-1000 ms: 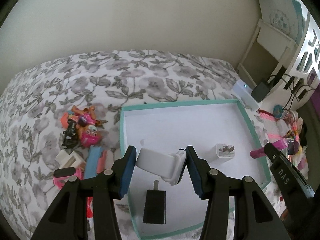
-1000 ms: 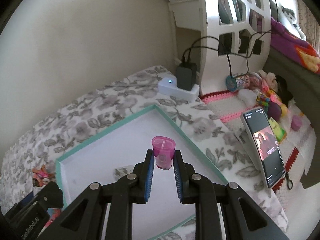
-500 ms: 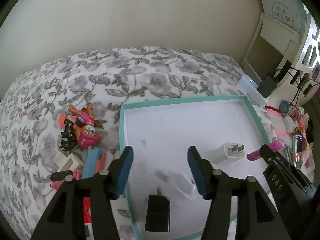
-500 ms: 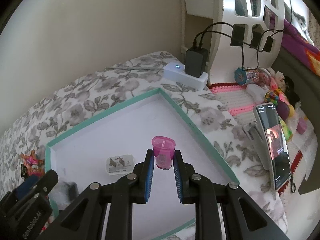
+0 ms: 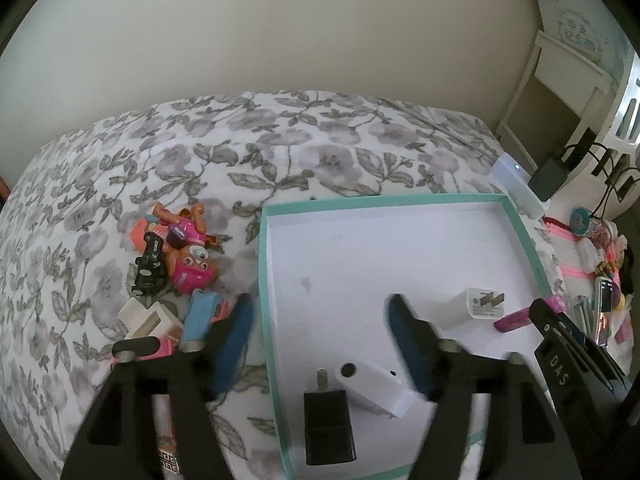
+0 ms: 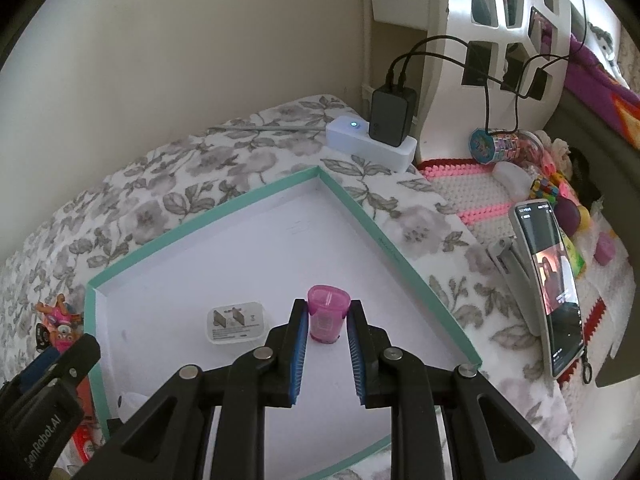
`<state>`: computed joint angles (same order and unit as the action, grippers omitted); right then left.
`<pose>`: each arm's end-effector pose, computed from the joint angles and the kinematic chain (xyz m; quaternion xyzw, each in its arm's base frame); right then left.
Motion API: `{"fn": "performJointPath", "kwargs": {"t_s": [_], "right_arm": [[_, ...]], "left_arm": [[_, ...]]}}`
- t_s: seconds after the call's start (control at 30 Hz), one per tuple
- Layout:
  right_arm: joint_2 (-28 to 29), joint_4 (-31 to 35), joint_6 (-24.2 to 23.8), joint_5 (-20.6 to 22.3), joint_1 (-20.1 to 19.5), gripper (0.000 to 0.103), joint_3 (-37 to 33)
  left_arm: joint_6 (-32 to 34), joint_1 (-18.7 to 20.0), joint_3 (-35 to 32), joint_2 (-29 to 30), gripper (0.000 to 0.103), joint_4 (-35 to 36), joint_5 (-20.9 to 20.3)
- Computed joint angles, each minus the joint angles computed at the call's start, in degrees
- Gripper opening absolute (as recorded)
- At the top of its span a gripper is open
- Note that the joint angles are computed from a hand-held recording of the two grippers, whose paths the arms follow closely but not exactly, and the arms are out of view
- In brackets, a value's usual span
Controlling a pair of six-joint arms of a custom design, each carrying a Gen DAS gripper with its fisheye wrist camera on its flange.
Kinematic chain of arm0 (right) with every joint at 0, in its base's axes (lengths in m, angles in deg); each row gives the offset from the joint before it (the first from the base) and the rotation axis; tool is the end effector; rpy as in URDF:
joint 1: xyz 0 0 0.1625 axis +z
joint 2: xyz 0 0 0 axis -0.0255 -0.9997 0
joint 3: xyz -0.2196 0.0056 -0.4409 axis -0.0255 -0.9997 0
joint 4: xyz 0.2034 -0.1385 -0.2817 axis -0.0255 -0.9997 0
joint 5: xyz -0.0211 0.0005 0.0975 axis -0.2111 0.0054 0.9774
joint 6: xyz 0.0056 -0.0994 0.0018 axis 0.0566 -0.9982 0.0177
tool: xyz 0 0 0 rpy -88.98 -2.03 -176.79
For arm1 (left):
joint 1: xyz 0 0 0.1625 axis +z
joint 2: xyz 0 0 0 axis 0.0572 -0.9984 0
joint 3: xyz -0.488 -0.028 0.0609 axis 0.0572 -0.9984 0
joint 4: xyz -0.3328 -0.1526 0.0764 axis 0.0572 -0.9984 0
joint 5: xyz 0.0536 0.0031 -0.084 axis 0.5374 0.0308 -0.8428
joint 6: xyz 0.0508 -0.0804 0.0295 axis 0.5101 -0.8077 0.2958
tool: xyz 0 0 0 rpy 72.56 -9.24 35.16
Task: Organize rigid objects
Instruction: 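Release the lip gloss in the tray with the right tool while the left tool releases the watch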
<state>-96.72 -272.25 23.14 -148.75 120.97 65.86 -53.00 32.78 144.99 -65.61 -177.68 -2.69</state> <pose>0.2889 -0.4032 0.0652 0.0753 -0.8771 0.2997 0.3678 -0.1579 -0.3795 0.2174 -0.0380 0.8756 -0.3082 0.3701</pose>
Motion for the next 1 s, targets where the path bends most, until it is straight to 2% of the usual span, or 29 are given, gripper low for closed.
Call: {"fn": "performJointPath", "kwargs": {"t_s": [0.13,0.27,0.37,0.5,0.53,0.6,0.7,0.77,0.9,1.0], "right_arm": [[0.0,0.1,0.0,-0.2,-0.1,0.028,0.0],[0.2,-0.4,-0.2,-0.7,0.2,0.049,0.0],[0.4,-0.7,-0.5,-1.0,0.4,0.058,0.0],[0.5,0.0,-0.4,-0.9,0.2,0.063,-0.1],[0.5,0.2,-0.3,-1.0,0.2,0.065,-0.1],[0.6,0.4,-0.2,-0.9,0.1,0.069,-0.1],[0.6,0.9,-0.1,-0.5,0.0,0.073,0.0],[0.7,0.8,-0.2,-0.4,-0.1,0.079,0.0],[0.9,0.6,-0.9,0.4,-0.2,0.081,0.0],[1.0,0.3,-1.2,1.4,-0.4,0.091,0.1]], "left_arm": [[-1.1,-0.2,0.0,-0.6,0.079,1.1,0.4],[-3.1,-0.1,-0.3,-0.9,0.086,3.4,0.8],[-4.5,0.3,-0.4,-1.3,0.086,4.5,0.7],[-7.8,0.6,-0.9,-1.9,0.088,8.3,0.9],[-8.8,0.7,-1.1,-2.1,0.093,9.4,1.0],[-10.0,0.9,-1.1,-2.5,0.097,10.2,0.9],[-10.6,1.2,-1.1,-2.9,0.097,10.8,0.5],[-11.6,1.5,-1.3,-2.9,0.097,12.0,0.2],[-13.6,2.0,-1.5,-3.5,0.097,13.5,-0.1],[-15.3,2.2,-1.5,-4.3,0.097,14.8,-0.1]]}}
